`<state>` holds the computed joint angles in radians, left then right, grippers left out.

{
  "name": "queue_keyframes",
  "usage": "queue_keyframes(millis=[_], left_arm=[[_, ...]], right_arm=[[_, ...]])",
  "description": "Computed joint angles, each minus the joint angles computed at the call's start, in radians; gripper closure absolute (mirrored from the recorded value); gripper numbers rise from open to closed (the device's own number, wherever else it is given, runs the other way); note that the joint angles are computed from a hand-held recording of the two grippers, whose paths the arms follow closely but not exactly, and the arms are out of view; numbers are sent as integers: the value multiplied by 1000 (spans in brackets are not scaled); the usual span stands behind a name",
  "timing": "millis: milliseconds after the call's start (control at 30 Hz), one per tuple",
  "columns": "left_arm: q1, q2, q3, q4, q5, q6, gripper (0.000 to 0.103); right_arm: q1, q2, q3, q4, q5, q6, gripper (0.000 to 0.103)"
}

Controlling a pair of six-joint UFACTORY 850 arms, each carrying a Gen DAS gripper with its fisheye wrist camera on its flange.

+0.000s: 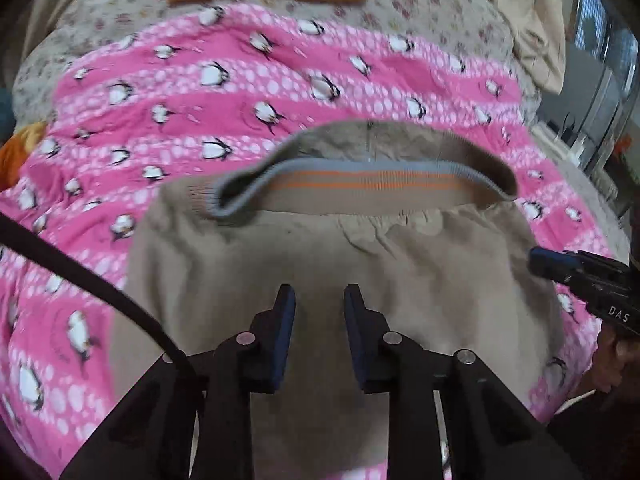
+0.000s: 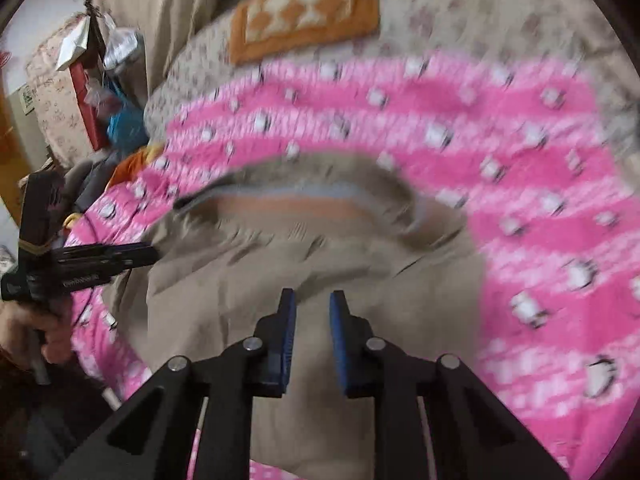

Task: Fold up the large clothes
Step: 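Carry the hem band toward the collar with both grippers, folding the jacket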

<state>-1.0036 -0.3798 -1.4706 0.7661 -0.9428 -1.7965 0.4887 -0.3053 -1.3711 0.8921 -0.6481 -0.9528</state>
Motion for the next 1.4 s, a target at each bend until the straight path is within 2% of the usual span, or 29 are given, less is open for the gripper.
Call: queue_keyframes(millis=[67,100,167,233,367,600,667,700,733,800,867,933,1000,1067,1133,1200,1233,1267,1300,1400], left_arm=[[35,-30,-19,-34,12,41,96],[67,-54,-31,-64,16,65,96],[98,-86,-50,-102,5,84,96],[136,-100,-46,-117,18,68,96],[193,-100,-27,-78,33,0,96],[248,-70,54,54,18,-214,97],[252,-63,63,87,-14,-251,98],[258,-48,84,103,4,-276,98],[265,-28,110,108,33,-304,98],[271,10,162,130,72,-381,102],[273,50,210,165,112,-457,102],[266,83,241,178,153,-491,102],[240,114,255,201,130,-513,102],[206,115,232,220,71,-484,99],[187,110,212,226,52,-436,92],[182,82,172,190,44,-333,91],[184,60,148,160,30,-279,91],[188,42,130,126,18,-230,91],[196,14,103,69,1,-162,91],[226,-25,87,-42,16,-71,90]], right_arm=[[13,-99,-113,-103,-86,125,85],[22,-128,-147,-155,-96,172,85],[46,-201,-237,-309,-81,327,85],[51,-249,-297,-355,-98,401,85],[58,-315,-380,-438,-51,559,85],[24,-356,-401,-403,59,609,86],[7,-395,-442,-393,48,626,92],[-7,-409,-453,-354,36,605,95],[-23,-416,-455,-315,31,595,103],[-55,-420,-443,-187,11,519,103],[-67,-410,-424,-130,21,468,103],[-66,-388,-401,-149,51,474,103],[-59,-369,-398,-196,76,512,103],[-53,-327,-377,-221,99,516,98],[-36,-267,-342,-239,131,514,95],[-11,-224,-306,-249,167,519,86],[3,-211,-292,-278,187,540,76],[17,-202,-283,-323,203,573,68],[43,-207,-285,-410,215,644,65],[87,-240,-315,-630,213,838,63]])
